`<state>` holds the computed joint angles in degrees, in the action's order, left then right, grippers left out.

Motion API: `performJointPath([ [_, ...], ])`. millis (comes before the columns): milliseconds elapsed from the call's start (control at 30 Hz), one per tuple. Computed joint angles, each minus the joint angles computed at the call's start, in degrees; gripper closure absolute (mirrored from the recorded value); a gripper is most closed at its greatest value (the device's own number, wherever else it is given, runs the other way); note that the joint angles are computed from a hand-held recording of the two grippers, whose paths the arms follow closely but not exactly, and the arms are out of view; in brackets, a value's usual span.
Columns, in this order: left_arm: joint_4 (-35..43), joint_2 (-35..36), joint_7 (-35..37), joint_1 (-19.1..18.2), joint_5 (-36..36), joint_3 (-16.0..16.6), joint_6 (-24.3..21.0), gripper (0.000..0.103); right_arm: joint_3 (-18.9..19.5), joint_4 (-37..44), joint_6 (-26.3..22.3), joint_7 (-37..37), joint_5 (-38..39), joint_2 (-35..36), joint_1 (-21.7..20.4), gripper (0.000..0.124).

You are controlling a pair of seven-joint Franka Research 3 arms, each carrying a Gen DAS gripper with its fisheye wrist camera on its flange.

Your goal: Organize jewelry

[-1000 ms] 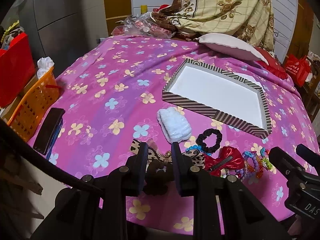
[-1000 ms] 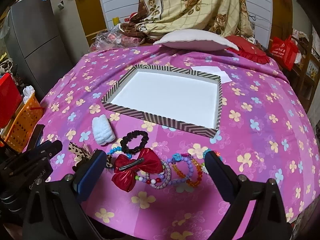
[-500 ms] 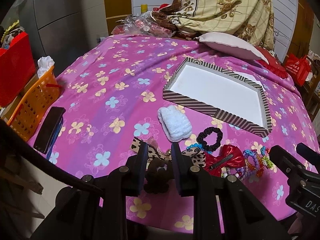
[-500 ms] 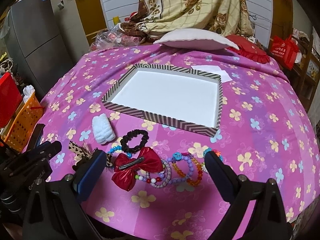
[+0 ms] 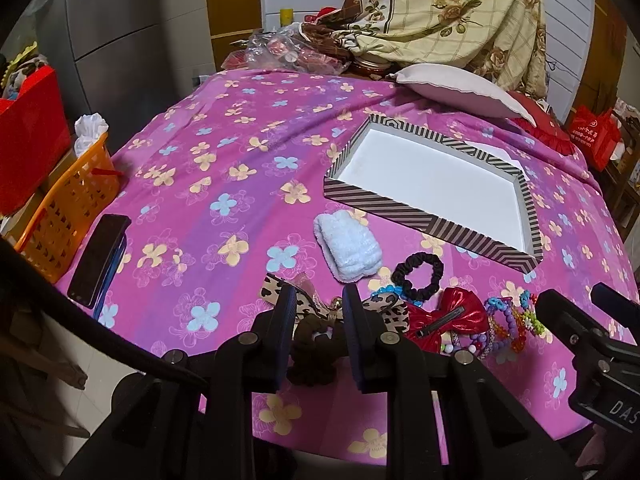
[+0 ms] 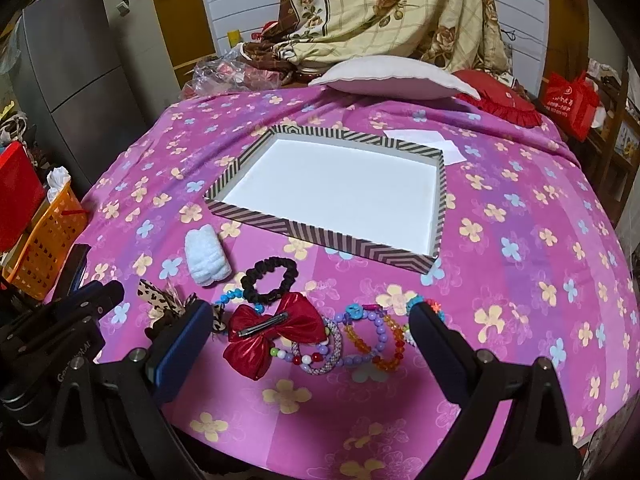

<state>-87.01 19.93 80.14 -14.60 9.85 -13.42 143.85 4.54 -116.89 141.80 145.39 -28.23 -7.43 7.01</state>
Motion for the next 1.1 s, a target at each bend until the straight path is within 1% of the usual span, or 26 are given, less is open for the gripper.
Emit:
performJointPath([
  [67, -0.2, -0.1, -0.1, 0.0, -0.2, -0.1, 0.1, 0.067, 0.0, 0.4, -0.8, -0.5, 0.4, 0.2, 0.1, 0.024],
  [167, -0.3, -0.3, -0.1, 0.0, -0.2, -0.1, 0.1, 0.067, 0.0, 2.0, -4.2, -2.2, 1.4, 0.8, 0.5, 0.024],
  [433, -0.8, -0.4, 0.0, -0.1, -0.1, -0.2, -0.1, 0.067, -0.3, 2.2, -5.4, -2.7, 1.3, 0.6, 1.0, 0.024],
  [500, -0.9, -0.4, 0.0, -0.2, -0.1, -0.2, -0.2, 0.067, -0.2, 4.1, -10.2, -4.8, 2.5, 1.5, 1.4, 0.024],
  [533, -0.9, -0.4, 0.0, -0.2, 0.0, -0.2, -0.3, 0.067, -0.2, 4.3, -10.6, -4.8, 2.1, 1.6, 1.5, 0.024],
  [567, -0.9, -0.4, 0.0, -0.2, 0.0, -0.2, -0.3, 0.067, -0.3, 3.4, -9.1, -3.8, 0.6, 1.4, 1.5, 0.024],
  [600, -1.0, -0.4, 0.0, -0.2, -0.1, -0.2, -0.3, 0.067, -0.2, 2.1, -6.7, -2.1, -1.5, 0.9, 1.3, 0.024],
  [633, -1.0, -0.4, -0.1, -0.2, 0.0, -0.2, -0.3, 0.067, -0.4, 1.8, -5.9, -2.0, -1.8, 0.8, 1.3, 0.024],
  [667, -0.9, -0.3, 0.0, -0.2, -0.1, -0.2, -0.3, 0.067, 0.0, -0.2, -2.0, 1.8, -6.1, 0.2, 0.7, 0.024],
  [700, -0.9, -0.3, 0.0, -0.1, -0.1, -0.2, -0.3, 0.067, 0.0, -0.5, -1.2, 2.1, -6.4, 0.1, 0.6, 0.024],
  [800, -1.0, -0.3, 0.0, -0.2, 0.0, -0.2, -0.2, 0.067, 0.1, -0.4, -1.2, 2.0, -6.1, 0.2, 0.4, 0.024],
  [833, -1.0, -0.4, 0.2, -0.1, -0.1, -0.2, -0.2, 0.067, 0.2, 0.2, -2.6, 1.2, -5.9, 0.5, 0.6, 0.024],
  [867, -1.0, -0.4, 0.2, -0.1, -0.1, -0.2, -0.2, 0.067, 0.2, 0.0, -2.2, 1.5, -6.3, 0.5, 0.5, 0.024],
  [900, -1.0, -0.4, 0.2, -0.1, -0.1, -0.2, -0.2, 0.067, 0.2, 0.3, -3.5, 0.4, -5.4, 0.6, 0.8, 0.024],
  [1100, -1.5, -0.4, 0.2, 0.1, -0.5, -0.2, -0.4, 0.067, 0.0, 1.2, -5.9, -1.4, -3.8, 1.0, 1.2, 0.024],
])
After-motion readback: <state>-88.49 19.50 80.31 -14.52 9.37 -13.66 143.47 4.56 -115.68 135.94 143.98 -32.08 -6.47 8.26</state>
